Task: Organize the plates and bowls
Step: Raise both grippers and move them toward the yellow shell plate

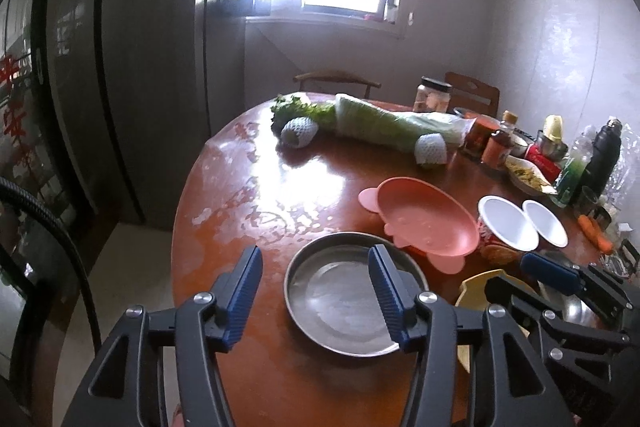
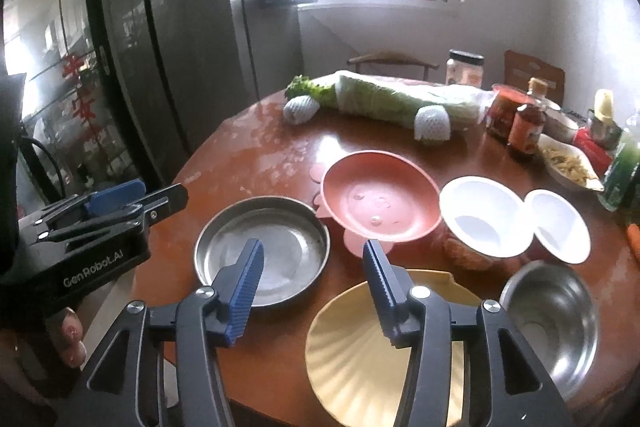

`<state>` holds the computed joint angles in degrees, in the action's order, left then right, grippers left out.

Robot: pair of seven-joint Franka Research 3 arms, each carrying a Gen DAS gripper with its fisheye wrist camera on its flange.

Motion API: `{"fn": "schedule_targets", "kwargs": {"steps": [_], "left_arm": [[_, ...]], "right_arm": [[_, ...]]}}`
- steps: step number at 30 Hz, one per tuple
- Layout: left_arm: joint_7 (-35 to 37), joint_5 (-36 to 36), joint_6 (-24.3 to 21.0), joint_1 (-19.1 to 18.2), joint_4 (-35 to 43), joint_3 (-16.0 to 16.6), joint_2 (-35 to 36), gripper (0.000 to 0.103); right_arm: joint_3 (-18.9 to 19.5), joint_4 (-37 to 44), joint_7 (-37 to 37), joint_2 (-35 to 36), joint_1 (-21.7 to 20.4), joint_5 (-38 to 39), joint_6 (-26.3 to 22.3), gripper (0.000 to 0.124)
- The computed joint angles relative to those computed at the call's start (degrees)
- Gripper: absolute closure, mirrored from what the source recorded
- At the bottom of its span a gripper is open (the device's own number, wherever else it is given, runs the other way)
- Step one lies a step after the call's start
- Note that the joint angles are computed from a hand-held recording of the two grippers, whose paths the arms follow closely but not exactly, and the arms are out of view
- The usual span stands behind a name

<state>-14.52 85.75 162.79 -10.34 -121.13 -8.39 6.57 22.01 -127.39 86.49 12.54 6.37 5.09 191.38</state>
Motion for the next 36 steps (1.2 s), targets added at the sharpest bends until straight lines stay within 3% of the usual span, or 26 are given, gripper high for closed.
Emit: {"fn": "schedule_targets", "kwargs": {"steps": [7,11,15,19,29,34,36], "left_arm": [[0.0,0.7,0.6,-0.7,-0.2,-0.7,-0.9,0.048],[-1.3,2.1,1.0,-1.0,-0.3,-1.0,-1.5,0.048],[-2.1,3.3,1.6,-1.0,-0.6,-1.4,-2.4,0.048],[-3.4,4.7,2.5,-0.9,-1.4,-1.7,-3.7,0.047],[-0.4,2.7,4.7,-1.1,-1.5,-2.7,-3.1,0.042],[4.8,-1.8,5.3,-2.4,-0.5,-2.7,-0.5,0.042],[6.8,-3.3,6.1,-3.0,-0.2,-2.5,0.4,0.042]], "right_arm": [[-2.8,-3.5,2.5,-3.8,1.7,-1.1,2.2,0.067],[-7.3,-5.7,3.0,-6.1,5.7,-0.4,3.0,0.066],[-13.1,-7.5,-0.7,-8.2,11.9,5.4,3.2,0.066],[-16.7,-8.9,-9.1,-10.3,17.0,16.0,3.2,0.065],[-12.7,-12.9,-21.8,-14.5,14.7,31.9,3.2,0.064],[-12.3,-15.5,-20.8,-15.7,13.3,31.7,2.6,0.064],[-14.7,-16.7,-17.0,-16.0,14.6,28.0,2.0,0.064]]}}
